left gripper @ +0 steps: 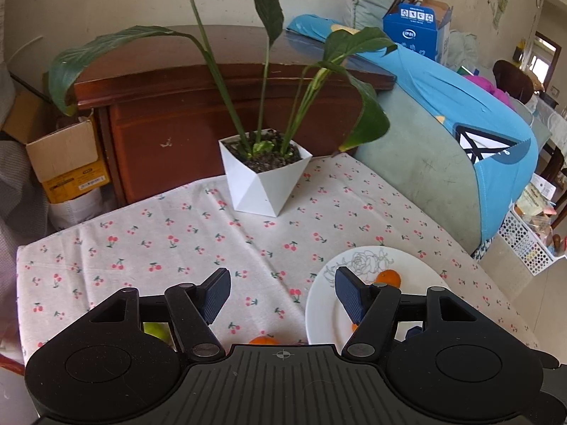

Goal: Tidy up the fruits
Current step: 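Carry both oranges onto the white plate and open both grippers, then return to the fruit cluster and grasp a brown kiwi with the right gripper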

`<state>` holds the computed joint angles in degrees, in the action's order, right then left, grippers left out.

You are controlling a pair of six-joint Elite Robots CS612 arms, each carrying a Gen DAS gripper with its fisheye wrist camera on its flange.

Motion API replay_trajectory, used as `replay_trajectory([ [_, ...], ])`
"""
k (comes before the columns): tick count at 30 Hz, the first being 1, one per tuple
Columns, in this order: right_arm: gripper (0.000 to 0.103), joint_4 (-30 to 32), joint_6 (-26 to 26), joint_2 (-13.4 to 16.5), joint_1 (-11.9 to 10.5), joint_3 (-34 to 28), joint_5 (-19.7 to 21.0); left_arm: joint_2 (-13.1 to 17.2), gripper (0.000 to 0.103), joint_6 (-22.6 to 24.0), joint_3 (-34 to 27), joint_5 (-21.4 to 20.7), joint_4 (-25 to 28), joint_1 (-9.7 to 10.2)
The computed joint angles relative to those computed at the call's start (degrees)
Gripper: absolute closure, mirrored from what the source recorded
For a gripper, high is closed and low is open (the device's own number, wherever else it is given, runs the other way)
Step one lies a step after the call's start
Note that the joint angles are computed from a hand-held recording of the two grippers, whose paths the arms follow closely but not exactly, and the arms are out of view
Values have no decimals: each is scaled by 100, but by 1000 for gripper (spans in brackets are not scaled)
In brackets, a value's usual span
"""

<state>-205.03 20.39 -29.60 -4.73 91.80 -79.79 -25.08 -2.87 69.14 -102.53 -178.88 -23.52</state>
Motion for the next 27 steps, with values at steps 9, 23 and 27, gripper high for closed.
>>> replay_trajectory([
  [9,62,135,-430,47,121,-104,415,-61,37,57,83,111,144,164],
  [23,62,832,-970,241,327,-499,562,-44,37,-39,123,365,565,309],
  [27,63,940,-1050,295,380,-610,470,-37,37,-79,129,391,689,345],
])
